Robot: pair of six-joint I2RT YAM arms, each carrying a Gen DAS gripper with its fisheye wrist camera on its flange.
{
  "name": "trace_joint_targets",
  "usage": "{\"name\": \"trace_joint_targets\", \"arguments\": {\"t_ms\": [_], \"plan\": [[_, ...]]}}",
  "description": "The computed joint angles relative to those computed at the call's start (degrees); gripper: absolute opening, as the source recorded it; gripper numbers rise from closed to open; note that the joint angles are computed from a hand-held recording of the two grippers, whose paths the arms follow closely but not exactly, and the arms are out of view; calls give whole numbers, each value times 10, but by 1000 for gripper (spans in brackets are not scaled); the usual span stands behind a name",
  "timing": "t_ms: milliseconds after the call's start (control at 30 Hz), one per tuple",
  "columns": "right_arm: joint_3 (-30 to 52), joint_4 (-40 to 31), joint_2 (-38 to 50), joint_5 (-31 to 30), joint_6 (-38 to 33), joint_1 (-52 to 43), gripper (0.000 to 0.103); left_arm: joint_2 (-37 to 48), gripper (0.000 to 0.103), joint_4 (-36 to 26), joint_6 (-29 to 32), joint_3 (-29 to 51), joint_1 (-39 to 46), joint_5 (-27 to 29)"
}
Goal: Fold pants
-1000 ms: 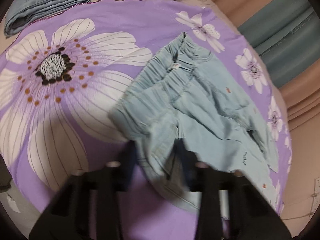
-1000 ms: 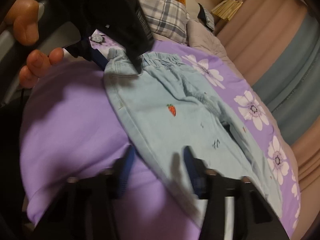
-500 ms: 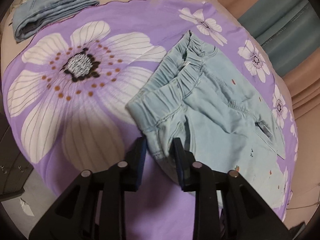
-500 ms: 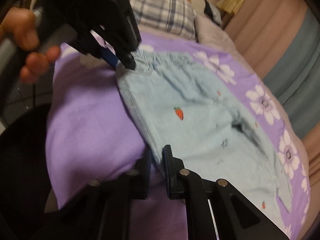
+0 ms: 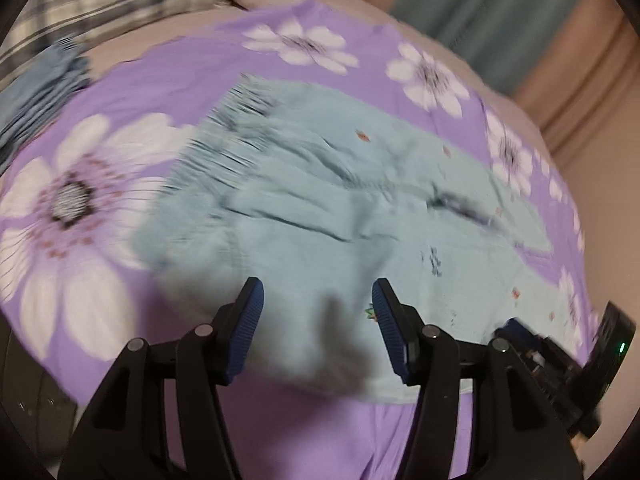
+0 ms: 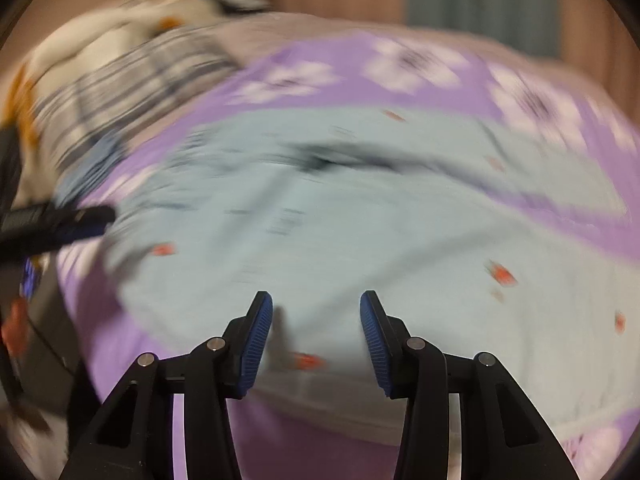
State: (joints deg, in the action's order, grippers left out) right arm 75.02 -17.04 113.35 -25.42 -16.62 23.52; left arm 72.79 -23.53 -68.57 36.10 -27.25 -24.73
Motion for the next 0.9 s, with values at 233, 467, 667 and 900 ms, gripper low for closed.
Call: {"name": "trace_joint_targets", "arguments": {"t_ms": [233, 467, 667, 900], "plan": [[20, 34, 45, 103, 26, -146, 44, 42, 49, 54, 23, -33, 39, 22], [107, 21, 99, 192, 54, -248, 45, 36, 47, 42, 26, -28, 52, 36], [193, -45, 138, 275, 114, -278, 65, 11, 58, -58, -4, -2, 16, -15], [11, 58, -32, 237, 17, -138, 65, 30, 78, -95, -24, 16, -24, -60]]}}
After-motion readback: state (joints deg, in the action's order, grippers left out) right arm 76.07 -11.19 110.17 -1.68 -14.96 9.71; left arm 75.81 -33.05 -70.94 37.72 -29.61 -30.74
